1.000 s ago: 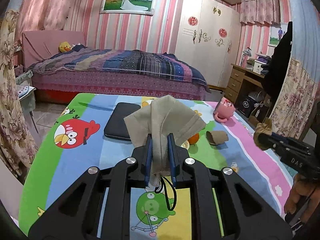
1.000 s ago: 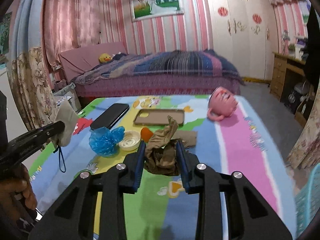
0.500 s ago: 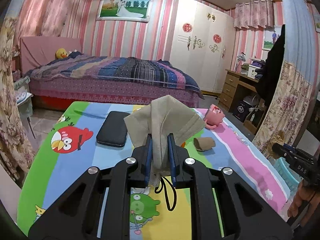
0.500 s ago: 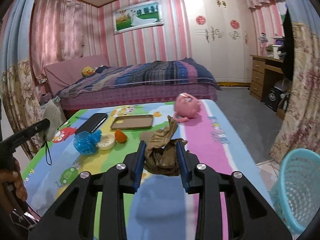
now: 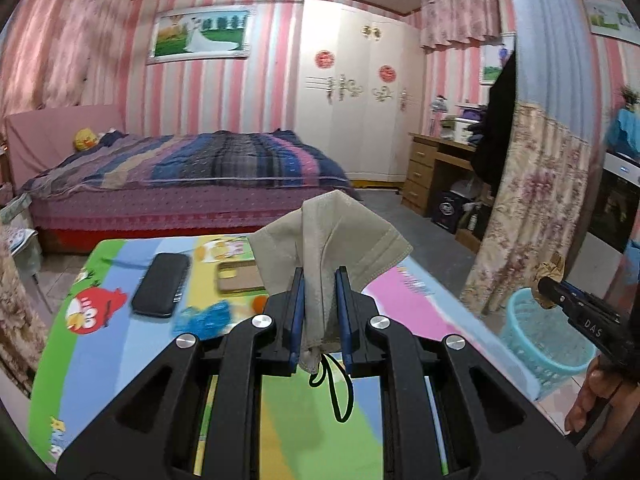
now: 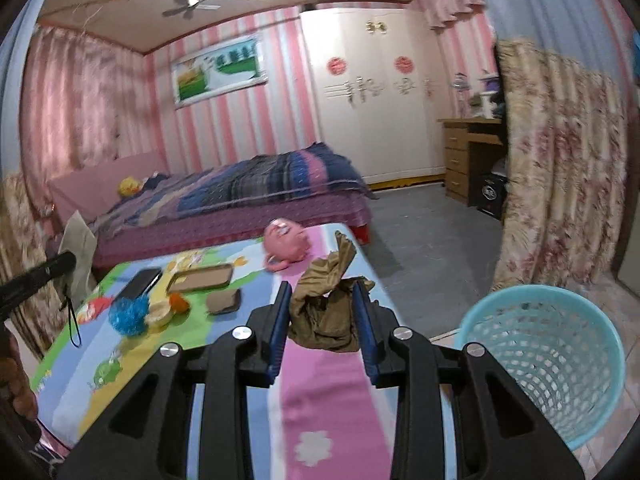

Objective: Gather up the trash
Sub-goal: 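Carry the beige cloth and brown paper with both tools over the wastebasket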

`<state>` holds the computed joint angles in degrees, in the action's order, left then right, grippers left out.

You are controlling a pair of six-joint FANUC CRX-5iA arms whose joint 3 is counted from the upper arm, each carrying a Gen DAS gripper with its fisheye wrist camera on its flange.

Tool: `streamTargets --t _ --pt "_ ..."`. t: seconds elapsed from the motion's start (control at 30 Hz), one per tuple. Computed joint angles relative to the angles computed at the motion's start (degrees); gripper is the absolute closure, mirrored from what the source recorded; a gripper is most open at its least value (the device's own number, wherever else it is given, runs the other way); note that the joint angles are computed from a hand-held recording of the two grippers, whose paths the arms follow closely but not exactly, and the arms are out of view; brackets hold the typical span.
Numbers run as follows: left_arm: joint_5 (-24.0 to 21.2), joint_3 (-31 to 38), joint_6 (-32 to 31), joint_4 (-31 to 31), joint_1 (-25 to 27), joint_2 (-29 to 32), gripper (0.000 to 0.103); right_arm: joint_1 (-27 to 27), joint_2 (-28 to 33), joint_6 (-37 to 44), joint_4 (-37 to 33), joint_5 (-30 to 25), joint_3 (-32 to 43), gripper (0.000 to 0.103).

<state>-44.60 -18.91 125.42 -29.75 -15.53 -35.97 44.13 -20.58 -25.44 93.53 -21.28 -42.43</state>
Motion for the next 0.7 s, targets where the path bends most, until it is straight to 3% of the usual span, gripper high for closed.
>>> streamTargets --t 0.17,0.27,0.4,0.53,0.7 --pt "0.6 4.9 3.7 -2.7 -7.5 7.8 0.089 -0.9 -5.2 3.3 -3.5 -5.4 -3.0 0.072" --pt "3.8 6.8 2.7 0.6 -8.9 12.1 0.089 -3.2 -7.5 6.4 -4.2 -7.9 -4.2 0.072" --pt "5.5 11.5 2.6 -0.1 -13.4 19.0 0.089 -6.1 -9.4 9.1 -5.2 -9.8 -6.1 0.072" --pt "7.7 14.1 1.7 1.0 -15.6 24.0 0.089 -12.2 -10.7 8.4 -5.1 -6.0 -8.0 0.072" --pt "10.3 16.8 -0.9 4.0 -17.1 29.6 0.089 -15.4 -11.2 10.2 -7.1 -4.7 -8.7 0.072"
